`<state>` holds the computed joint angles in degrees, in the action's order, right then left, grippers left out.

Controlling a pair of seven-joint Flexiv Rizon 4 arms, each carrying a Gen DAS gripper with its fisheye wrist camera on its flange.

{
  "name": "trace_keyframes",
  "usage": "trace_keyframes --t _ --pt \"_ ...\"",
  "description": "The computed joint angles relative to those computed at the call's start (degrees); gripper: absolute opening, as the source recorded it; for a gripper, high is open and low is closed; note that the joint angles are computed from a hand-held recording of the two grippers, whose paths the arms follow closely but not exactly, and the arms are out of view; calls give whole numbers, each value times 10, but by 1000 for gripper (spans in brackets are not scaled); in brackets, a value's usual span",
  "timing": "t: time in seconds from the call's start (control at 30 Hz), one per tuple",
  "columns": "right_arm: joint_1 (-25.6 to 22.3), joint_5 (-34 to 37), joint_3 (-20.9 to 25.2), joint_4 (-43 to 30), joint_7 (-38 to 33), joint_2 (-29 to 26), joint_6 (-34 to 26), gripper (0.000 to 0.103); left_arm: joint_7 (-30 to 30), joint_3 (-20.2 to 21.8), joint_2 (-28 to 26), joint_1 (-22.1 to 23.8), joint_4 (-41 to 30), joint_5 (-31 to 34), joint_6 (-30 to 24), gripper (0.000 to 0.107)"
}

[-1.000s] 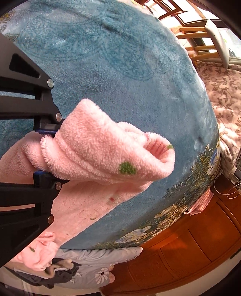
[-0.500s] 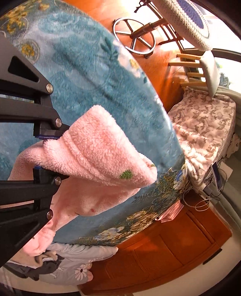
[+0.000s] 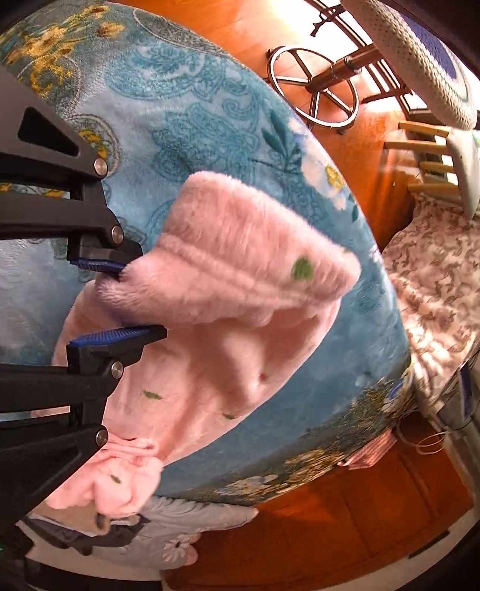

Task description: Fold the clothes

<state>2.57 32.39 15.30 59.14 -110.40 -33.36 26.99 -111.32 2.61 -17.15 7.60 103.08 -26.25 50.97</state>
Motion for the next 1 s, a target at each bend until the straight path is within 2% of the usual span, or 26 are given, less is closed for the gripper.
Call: trace_keyframes --t 0.1,0.23,0.3,0.4,0.5,0.6,0.67,0.77,0.8,0.83,0.87,1.0 --pt "38 -55 -20 -3 -9 1 54 54 50 -7 -1 -6 -46 50 -92 29" --pt "56 -97 -21 13 -30 13 118 54 162 -48 -12 -13 -67 -17 -85 30" --pt "59 -106 -17 22 -41 21 143 54 200 -58 -31 -24 -94 -28 -76 30" --pt "60 -113 -15 18 -24 17 131 54 213 -72 -79 -39 -144 -41 -73 35" --pt "95 -181 -41 9 15 -13 90 54 210 -80 -122 -50 -182 -48 -74 35" --pt "124 -246 -72 18 65 -38 114 54 206 -87 -148 -53 -204 -53 -85 35" --pt "138 -291 -91 6 115 -57 91 54 211 -93 -157 -52 -210 -61 -91 36" --pt "118 -277 -73 -56 170 -90 6 54 205 -91 -170 -56 -225 -56 -101 45" --pt "118 -284 -76 -64 180 -96 0 48 201 -90 -175 -58 -232 -53 -104 48" --pt "119 -294 -81 -61 181 -96 6 26 198 -90 -181 -59 -238 -51 -104 48" --pt "121 -306 -85 -57 182 -96 13 15 196 -92 -186 -60 -244 -52 -104 48" --pt "81 -276 -74 -105 211 -105 -30 8 183 -90 -204 -66 -263 -42 -109 48"
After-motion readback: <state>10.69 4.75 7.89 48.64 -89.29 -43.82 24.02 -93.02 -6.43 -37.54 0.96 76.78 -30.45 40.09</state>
